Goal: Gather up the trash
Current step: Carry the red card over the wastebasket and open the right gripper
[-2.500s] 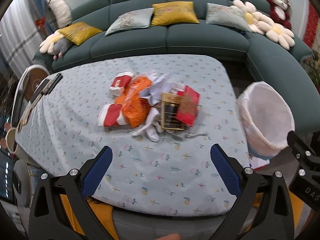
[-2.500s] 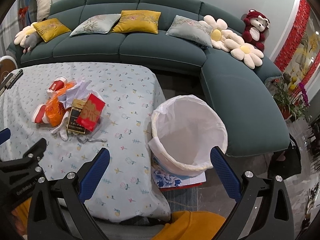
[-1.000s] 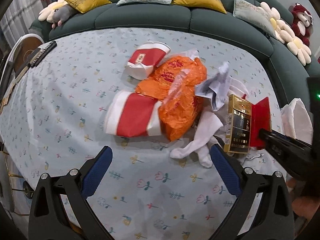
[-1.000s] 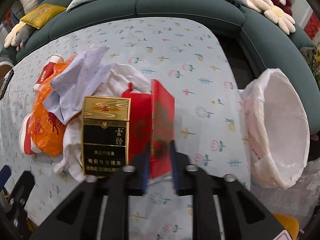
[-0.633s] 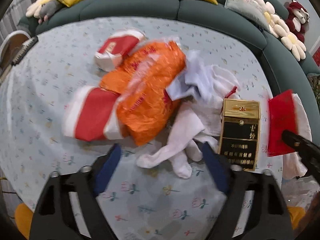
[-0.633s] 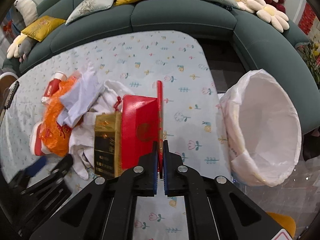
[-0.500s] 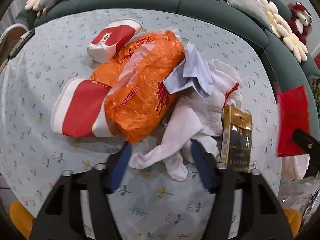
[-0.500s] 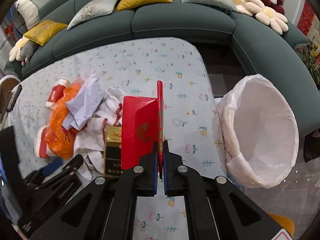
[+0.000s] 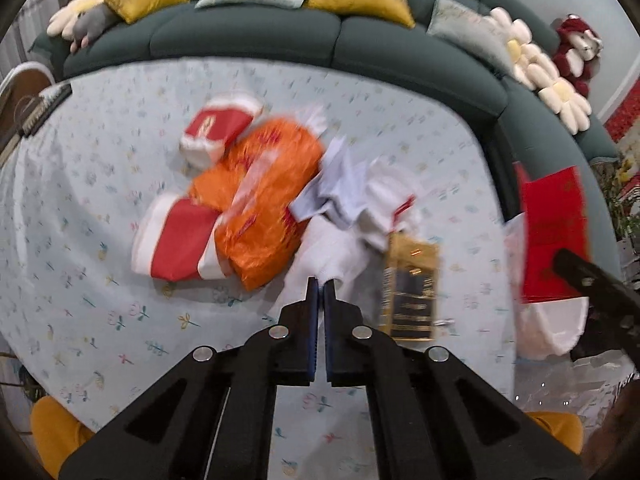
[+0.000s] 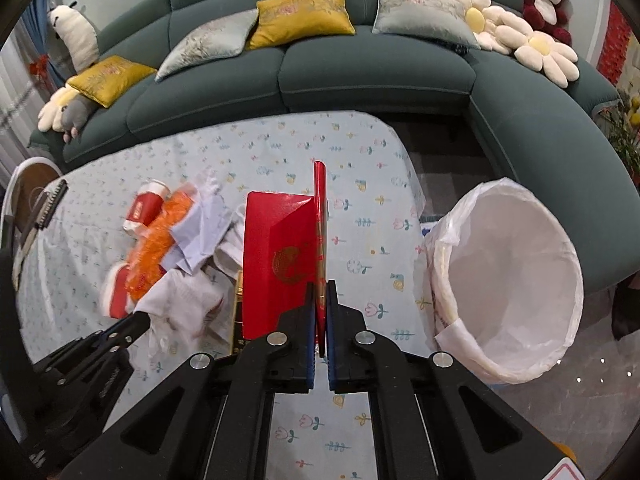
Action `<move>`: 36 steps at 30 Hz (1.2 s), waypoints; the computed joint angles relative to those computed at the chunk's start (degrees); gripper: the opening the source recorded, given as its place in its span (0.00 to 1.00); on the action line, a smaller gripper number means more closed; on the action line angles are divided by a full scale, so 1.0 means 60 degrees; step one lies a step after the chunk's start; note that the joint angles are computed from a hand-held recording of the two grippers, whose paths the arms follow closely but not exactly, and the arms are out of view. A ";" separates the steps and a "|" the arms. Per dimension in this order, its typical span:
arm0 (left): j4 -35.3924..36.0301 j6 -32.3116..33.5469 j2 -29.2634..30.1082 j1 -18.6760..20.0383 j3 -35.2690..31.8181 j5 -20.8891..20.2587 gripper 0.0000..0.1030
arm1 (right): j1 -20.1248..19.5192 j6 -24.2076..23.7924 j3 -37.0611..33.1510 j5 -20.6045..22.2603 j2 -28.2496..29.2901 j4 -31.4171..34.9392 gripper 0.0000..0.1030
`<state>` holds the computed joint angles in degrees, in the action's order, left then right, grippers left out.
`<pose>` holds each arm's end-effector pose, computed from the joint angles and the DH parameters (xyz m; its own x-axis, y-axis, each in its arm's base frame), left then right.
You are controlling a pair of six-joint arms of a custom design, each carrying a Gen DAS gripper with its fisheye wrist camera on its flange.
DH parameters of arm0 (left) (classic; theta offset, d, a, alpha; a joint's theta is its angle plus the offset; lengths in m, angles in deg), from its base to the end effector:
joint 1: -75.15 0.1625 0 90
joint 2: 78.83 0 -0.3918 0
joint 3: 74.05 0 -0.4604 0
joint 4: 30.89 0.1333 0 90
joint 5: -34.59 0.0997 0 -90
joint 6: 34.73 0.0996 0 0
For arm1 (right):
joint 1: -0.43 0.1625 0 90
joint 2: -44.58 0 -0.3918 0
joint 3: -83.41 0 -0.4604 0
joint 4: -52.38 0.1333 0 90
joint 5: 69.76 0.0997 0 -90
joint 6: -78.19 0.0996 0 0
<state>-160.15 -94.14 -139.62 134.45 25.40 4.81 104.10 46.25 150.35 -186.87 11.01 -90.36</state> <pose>-0.1434 -0.6719 0.1684 -0.6592 -0.6151 -0.4326 -0.1118 0.6491 -0.7524 0.2826 -0.7900 0.0753 -0.6463 -0.5388 0.5403 -0.6657 0.7443 -0.0540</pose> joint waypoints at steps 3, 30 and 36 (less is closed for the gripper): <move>-0.0073 0.0228 0.0014 -0.0383 -0.0155 0.0302 0.02 | 0.0046 -0.0285 0.0146 0.0147 -0.0257 -0.0206 0.04; -0.1267 0.5122 0.5383 -0.0926 -0.6945 -0.1210 0.02 | -0.1186 -0.0813 -0.1475 -0.0230 -0.0670 -0.0239 0.04; -0.0632 0.5257 0.6380 -0.0802 -0.8324 -0.1671 0.02 | -0.1460 -0.0693 -0.2117 -0.0413 -0.0328 -0.0071 0.04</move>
